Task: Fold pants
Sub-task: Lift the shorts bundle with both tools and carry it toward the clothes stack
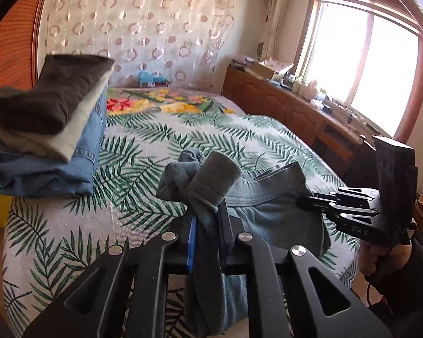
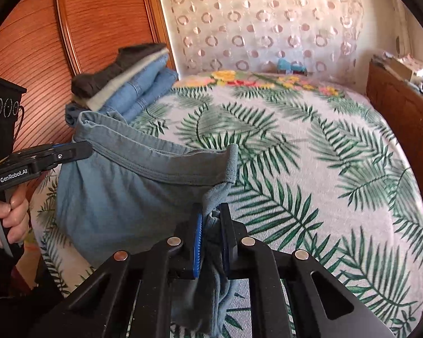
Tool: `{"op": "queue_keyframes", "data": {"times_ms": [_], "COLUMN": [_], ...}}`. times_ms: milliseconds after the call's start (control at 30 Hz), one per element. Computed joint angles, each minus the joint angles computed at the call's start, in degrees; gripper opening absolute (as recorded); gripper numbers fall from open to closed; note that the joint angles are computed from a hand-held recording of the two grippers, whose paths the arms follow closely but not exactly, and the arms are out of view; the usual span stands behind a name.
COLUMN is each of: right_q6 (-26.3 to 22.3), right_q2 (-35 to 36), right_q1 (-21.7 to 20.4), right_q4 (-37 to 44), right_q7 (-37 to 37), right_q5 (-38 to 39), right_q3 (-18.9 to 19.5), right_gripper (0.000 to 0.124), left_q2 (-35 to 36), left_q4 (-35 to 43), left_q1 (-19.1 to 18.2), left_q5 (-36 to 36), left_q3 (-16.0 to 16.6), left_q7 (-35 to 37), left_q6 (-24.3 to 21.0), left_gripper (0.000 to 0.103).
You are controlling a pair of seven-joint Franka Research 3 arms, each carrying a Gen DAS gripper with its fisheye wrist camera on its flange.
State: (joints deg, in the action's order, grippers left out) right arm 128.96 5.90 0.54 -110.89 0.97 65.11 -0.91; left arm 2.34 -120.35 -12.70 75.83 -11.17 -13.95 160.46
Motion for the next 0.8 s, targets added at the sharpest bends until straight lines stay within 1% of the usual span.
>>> {"op": "queue_keyframes", "data": {"times_ms": [133,433,600,800], "right_q6": [-1.35,-4.71,-5.31,-4.36], "right_q2": [-2.27,-6.26,-7.37,-6.18], "right_q1": [-0.58,-0.93,-0.49,0.41], "right_q4": [-1.33,-2.26,-2.13,-0.90], "right_q7": [-2.46,-6.60,-7.61,-8.16], "right_q5": [2.68,6.45,7.06,6.77], "right_q3": [-0.58,-2.72,-3.29,-2.87], "right_gripper": [0.011,0.011,0.011,0.011], "left_q2": [-2.48,-5.76,-6.74,-6.57], "left_q4": [-0.24,0.15,-0.37,-0.71], "left_q1": [-0.39,0.03,0.66,1.57], "left_q5": [3.41,8.24,9.46,10.79], "left_q3": [-0.76,-2.51,-2.72,-2.38], "left_q7": [-2.30,-4.06,-4.33,-5.77], "left_q6": [-2.34,-6.03,-6.79,-6.03], "left_gripper": [0.013,0.013,0.013,0.013]}}
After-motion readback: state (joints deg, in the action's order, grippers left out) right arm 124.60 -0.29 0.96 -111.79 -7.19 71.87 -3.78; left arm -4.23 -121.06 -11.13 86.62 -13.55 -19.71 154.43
